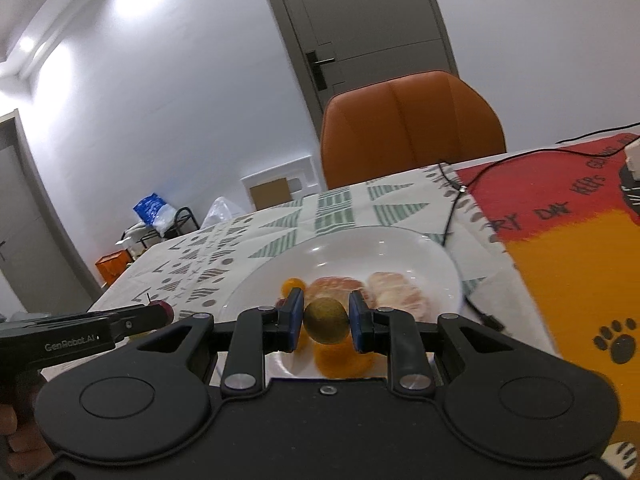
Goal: Organize fruits
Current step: 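Carry the apple and plum over the plate and open both tools, then move both tools back toward the last kumquat and plum on the cloth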
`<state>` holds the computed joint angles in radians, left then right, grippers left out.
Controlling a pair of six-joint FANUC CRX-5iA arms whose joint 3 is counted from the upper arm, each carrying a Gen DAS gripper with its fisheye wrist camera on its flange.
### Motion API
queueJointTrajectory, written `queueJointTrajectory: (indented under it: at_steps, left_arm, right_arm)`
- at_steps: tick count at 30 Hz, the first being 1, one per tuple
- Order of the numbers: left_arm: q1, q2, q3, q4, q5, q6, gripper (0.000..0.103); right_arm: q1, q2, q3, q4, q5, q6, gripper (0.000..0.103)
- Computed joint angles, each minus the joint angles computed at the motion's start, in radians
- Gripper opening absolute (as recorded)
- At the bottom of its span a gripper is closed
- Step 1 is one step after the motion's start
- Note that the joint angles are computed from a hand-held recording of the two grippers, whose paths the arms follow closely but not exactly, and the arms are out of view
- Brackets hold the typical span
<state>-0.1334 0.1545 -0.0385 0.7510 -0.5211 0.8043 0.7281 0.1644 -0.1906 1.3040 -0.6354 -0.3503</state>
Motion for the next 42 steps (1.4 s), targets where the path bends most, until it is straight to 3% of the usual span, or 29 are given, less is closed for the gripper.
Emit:
queueJointTrajectory:
  at_steps: [5,10,15,20,22,24,30,35,37,40,42]
  left_arm:
    - [-0.023,0.013,0.01,0.009,-0.003,-0.009,0.021]
    - [-0.042,0.022,0.015,0.028,-0.007,-0.026,0.021]
    - [-0.055,0.033,0.015,0.06,-0.013,-0.055,0.021]
    - [-0.066,0.031,-0.002,0.11,-0.006,-0.113,0.025]
    - [-0.065,0.026,-0.002,0.094,0.0,-0.11,0.025]
    - [-0.056,0.022,-0.008,0.11,-0.007,-0.117,0.028]
    - [-0.016,0.008,-0.002,0.044,-0.009,-0.038,0.044]
    - [0.009,-0.024,-0.035,0.036,0.036,-0.029,0.066]
    - [0.017,-0.034,-0.054,0.055,0.051,-0.043,0.075]
    - [0.032,-0.043,-0.061,0.037,0.064,-0.027,0.079]
    - [0.042,-0.044,-0.059,0.024,0.061,-0.012,0.08]
  right_arm:
    - [-0.004,-0.017,-0.022,-0.009,-0.017,-0.005,0.023]
    - [-0.001,-0.037,-0.042,0.012,-0.056,-0.032,0.036]
    - [0.012,-0.057,-0.052,0.005,-0.108,-0.035,0.036]
    - [0.042,-0.049,-0.036,-0.019,-0.186,-0.005,0.056]
    - [0.054,-0.038,-0.018,-0.038,-0.212,0.015,0.07]
    - [0.063,-0.026,-0.003,-0.048,-0.234,0.025,0.073]
    - [0.073,0.003,0.033,-0.059,-0.22,0.061,0.081]
    - [0.083,0.033,0.07,-0.069,-0.219,0.073,0.087]
    - [0.087,0.045,0.085,-0.069,-0.226,0.074,0.094]
    - [0.091,0.055,0.093,-0.051,-0.227,0.059,0.103]
    - [0.093,0.059,0.095,-0.038,-0.226,0.047,0.103]
